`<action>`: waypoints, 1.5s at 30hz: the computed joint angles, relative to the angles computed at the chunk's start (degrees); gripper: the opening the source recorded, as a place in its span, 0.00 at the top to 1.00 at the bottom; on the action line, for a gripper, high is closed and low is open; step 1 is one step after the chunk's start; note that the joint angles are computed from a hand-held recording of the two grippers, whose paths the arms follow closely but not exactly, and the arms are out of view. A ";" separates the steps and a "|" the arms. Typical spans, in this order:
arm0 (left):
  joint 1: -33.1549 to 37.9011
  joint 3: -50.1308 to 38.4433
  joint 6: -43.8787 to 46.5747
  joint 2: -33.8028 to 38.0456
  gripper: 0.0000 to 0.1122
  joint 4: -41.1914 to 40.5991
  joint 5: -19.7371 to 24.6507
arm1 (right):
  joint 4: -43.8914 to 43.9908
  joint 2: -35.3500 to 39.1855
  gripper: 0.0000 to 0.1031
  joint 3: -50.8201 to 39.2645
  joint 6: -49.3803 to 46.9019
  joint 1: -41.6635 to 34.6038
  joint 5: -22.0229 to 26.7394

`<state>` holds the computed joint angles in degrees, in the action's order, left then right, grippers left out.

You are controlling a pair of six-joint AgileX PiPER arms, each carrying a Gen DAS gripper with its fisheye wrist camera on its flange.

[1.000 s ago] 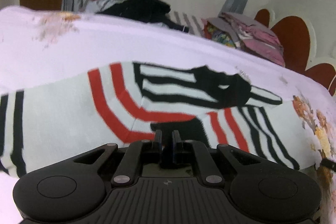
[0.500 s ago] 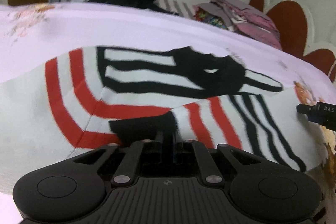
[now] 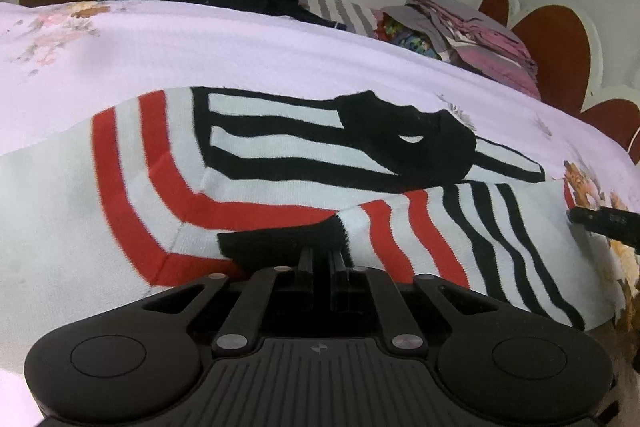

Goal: Fold small clothes
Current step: 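Fold the held sleeve across the sweater body with the right gripper, then grasp the other black sleeve cuff with the left gripper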

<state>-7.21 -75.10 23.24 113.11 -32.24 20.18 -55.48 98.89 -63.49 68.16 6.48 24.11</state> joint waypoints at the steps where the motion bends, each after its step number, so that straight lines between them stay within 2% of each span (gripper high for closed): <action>1: 0.12 0.28 -1.13 -0.60 0.94 1.30 0.37 | -0.44 -1.40 0.74 1.08 0.22 0.78 -0.06; 3: 0.70 0.69 -3.26 -1.80 0.94 3.44 1.86 | -1.12 -4.75 0.67 3.82 1.05 3.07 -0.64; 4: 1.01 1.39 -4.39 -2.70 0.94 4.59 2.10 | -1.17 -6.14 0.59 4.96 0.90 4.56 -0.55; 6: 1.56 3.12 -6.18 -4.61 0.91 6.75 1.89 | -2.65 -8.34 0.56 7.11 2.43 7.72 -0.61; 8: 2.47 4.68 -7.50 -6.49 0.67 8.39 2.25 | -0.95 -9.45 0.56 7.99 1.70 10.70 -0.14; 9: 2.70 5.79 -10.45 -7.71 0.32 11.22 1.74 | -0.56 -10.14 0.56 8.57 2.32 12.21 -0.20; 10: 3.19 8.44 -11.51 -9.79 0.14 12.42 -0.71 | -0.30 -10.71 0.56 9.09 3.02 13.80 -0.26; 12: 4.32 13.24 -6.76 -13.45 0.13 8.71 -5.64 | 0.73 -11.02 0.54 8.92 3.12 16.69 0.53; 20: 14.22 17.89 2.99 -19.29 0.13 0.38 -2.40 | 0.69 -9.25 0.52 6.24 4.97 25.93 3.36; 27: 20.40 21.19 8.16 -21.75 0.13 -2.51 -2.63 | 1.73 -1.78 0.50 0.36 4.92 28.61 5.74; 31: 25.34 21.97 11.40 -21.80 0.13 -4.39 -1.96 | 4.36 3.47 0.50 -3.81 3.89 29.14 5.66; 36: 31.90 21.89 17.32 -20.94 0.13 -7.79 -0.90 | 7.82 10.15 0.51 -11.35 0.66 32.21 7.87; 45: 43.79 17.31 23.47 -14.53 0.13 -13.50 1.88 | 11.16 16.77 0.50 -22.85 -5.59 35.84 12.20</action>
